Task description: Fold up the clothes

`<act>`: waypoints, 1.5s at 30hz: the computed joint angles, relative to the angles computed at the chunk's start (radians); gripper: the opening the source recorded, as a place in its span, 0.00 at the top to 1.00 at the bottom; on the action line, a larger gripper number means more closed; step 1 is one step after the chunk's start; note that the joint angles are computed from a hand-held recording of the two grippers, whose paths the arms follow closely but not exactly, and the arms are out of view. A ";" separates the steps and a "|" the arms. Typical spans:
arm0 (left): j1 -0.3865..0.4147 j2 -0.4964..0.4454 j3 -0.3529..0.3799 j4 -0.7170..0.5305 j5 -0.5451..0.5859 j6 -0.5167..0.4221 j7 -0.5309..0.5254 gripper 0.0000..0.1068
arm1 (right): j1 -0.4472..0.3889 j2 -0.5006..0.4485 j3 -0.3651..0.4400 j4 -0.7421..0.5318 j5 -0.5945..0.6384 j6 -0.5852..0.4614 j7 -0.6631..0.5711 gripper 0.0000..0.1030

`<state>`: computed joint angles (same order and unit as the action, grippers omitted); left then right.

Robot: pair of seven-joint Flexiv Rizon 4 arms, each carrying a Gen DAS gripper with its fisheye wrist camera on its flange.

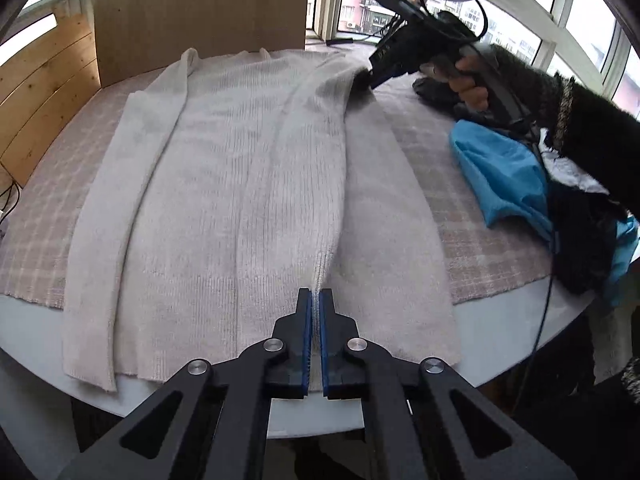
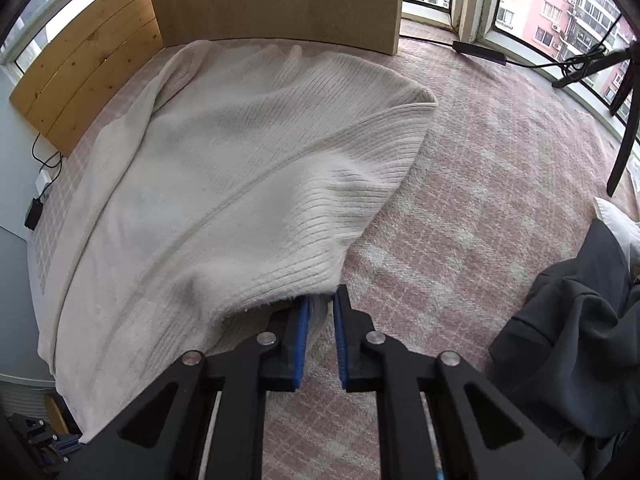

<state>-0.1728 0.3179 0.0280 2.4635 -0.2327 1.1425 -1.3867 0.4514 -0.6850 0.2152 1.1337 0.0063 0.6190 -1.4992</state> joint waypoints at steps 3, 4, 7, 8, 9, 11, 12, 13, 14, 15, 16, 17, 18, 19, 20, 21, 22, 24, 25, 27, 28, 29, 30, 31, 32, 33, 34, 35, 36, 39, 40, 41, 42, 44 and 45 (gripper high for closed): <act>-0.038 0.032 0.000 -0.002 -0.033 0.004 0.017 0.98 | -0.030 0.012 0.014 0.002 0.041 0.005 -0.003 0.91; -0.055 0.038 0.001 -0.001 -0.046 0.004 0.030 0.98 | -0.040 0.014 0.017 0.000 0.055 0.004 -0.002 0.91; -0.088 0.033 -0.011 0.004 -0.068 -0.006 0.052 0.98 | -0.072 0.010 0.029 -0.020 0.107 -0.015 0.008 0.92; -0.092 0.019 -0.020 0.005 -0.065 -0.014 0.050 0.98 | -0.083 0.003 0.035 -0.032 0.133 -0.027 0.019 0.92; -0.096 0.005 -0.029 0.006 -0.062 -0.021 0.049 0.98 | -0.095 -0.004 0.040 -0.043 0.159 -0.036 0.035 0.92; -0.105 -0.026 -0.045 0.006 -0.056 -0.035 0.045 0.97 | -0.109 -0.016 0.042 -0.055 0.197 -0.054 0.066 0.92; -0.106 -0.041 -0.054 0.004 -0.048 -0.047 0.040 0.96 | -0.102 -0.016 0.034 -0.049 0.186 -0.058 0.069 0.92; -0.097 -0.044 -0.063 0.001 -0.019 -0.073 0.020 0.94 | -0.095 -0.017 0.027 -0.043 0.176 -0.062 0.072 0.92; -0.094 -0.031 -0.067 0.006 0.000 -0.076 0.003 0.91 | -0.090 -0.017 0.024 -0.040 0.167 -0.068 0.072 0.92; -0.100 -0.013 -0.062 0.011 0.001 -0.077 -0.001 0.86 | -0.088 -0.015 0.024 -0.038 0.165 -0.073 0.072 0.92; -0.103 0.006 -0.058 0.017 0.003 -0.076 -0.007 0.82 | -0.087 -0.013 0.024 -0.036 0.161 -0.077 0.071 0.91; -0.102 0.029 -0.056 0.023 0.008 -0.072 -0.023 0.75 | -0.085 -0.007 0.023 -0.032 0.152 -0.085 0.061 0.89; -0.096 0.042 -0.062 0.024 0.024 -0.065 -0.044 0.69 | -0.078 0.006 0.015 -0.016 0.129 -0.088 0.050 0.89; -0.094 0.040 -0.070 0.020 0.037 -0.053 -0.055 0.68 | -0.070 0.019 0.007 -0.001 0.105 -0.091 0.039 0.86; -0.092 0.038 -0.077 0.017 0.051 -0.041 -0.065 0.67 | -0.066 0.032 0.003 0.014 0.088 -0.092 0.027 0.85; -0.091 0.032 -0.083 0.012 0.064 -0.028 -0.074 0.66 | -0.081 0.042 0.016 0.025 0.109 -0.084 0.013 0.85; -0.094 0.011 -0.088 0.002 0.070 -0.014 -0.072 0.66 | -0.096 0.052 0.029 0.033 0.136 -0.075 0.001 0.83; -0.100 -0.044 -0.100 -0.023 0.082 0.002 -0.065 0.63 | -0.135 0.058 0.062 0.035 0.232 -0.046 0.007 0.71; -0.096 -0.069 -0.108 -0.036 0.101 0.002 -0.064 0.61 | -0.152 0.059 0.076 0.034 0.279 -0.032 0.010 0.59; -0.073 -0.108 -0.133 -0.069 0.178 -0.024 -0.093 0.60 | -0.164 0.043 0.088 0.017 0.343 -0.016 0.036 0.53; -0.060 -0.121 -0.145 -0.085 0.228 -0.042 -0.117 0.60 | -0.161 0.033 0.088 0.007 0.358 -0.014 0.054 0.53; -0.054 -0.125 -0.148 -0.092 0.267 -0.046 -0.136 0.62 | -0.149 0.026 0.080 0.003 0.354 -0.008 0.072 0.53; -0.055 -0.126 -0.142 -0.094 0.281 -0.043 -0.140 0.70 | -0.130 0.021 0.067 0.004 0.333 -0.002 0.086 0.53; -0.056 -0.125 -0.132 -0.095 0.282 -0.041 -0.143 0.77 | -0.109 0.017 0.052 0.008 0.301 0.000 0.100 0.53; -0.063 -0.125 -0.114 -0.090 0.256 -0.035 -0.131 0.90 | -0.095 0.010 0.043 0.004 0.275 -0.006 0.108 0.58; -0.086 -0.127 -0.081 -0.076 0.173 -0.023 -0.082 0.91 | -0.090 -0.005 0.043 -0.014 0.263 -0.019 0.112 0.66; -0.106 -0.127 -0.054 -0.062 0.091 -0.015 -0.037 0.92 | -0.086 -0.011 0.047 -0.020 0.258 -0.028 0.117 0.87; -0.117 -0.121 -0.036 -0.048 0.025 -0.007 -0.009 0.93 | -0.079 -0.014 0.043 -0.023 0.250 -0.032 0.135 0.88; -0.128 -0.112 -0.021 -0.034 -0.039 0.000 0.018 0.93 | -0.069 -0.009 0.034 -0.016 0.239 -0.018 0.159 0.89; -0.177 -0.063 0.020 0.022 -0.239 0.046 0.094 0.93 | -0.060 0.009 0.042 -0.009 0.240 0.034 0.201 0.90; -0.203 -0.044 0.038 0.041 -0.329 0.063 0.123 0.93 | -0.050 0.013 0.041 -0.016 0.227 0.041 0.208 0.91; -0.226 -0.025 0.058 0.059 -0.418 0.072 0.151 0.93 | -0.036 0.013 0.039 -0.033 0.209 0.037 0.214 0.91; -0.243 -0.007 0.074 0.074 -0.499 0.079 0.174 0.93 | -0.019 0.007 0.036 -0.058 0.185 0.027 0.217 0.91; -0.242 0.022 0.091 0.099 -0.597 0.092 0.201 0.93 | 0.029 -0.019 0.027 -0.127 0.128 -0.006 0.216 0.91; -0.224 0.034 0.093 0.111 -0.610 0.097 0.196 0.93 | 0.054 -0.039 0.024 -0.166 0.103 -0.027 0.212 0.91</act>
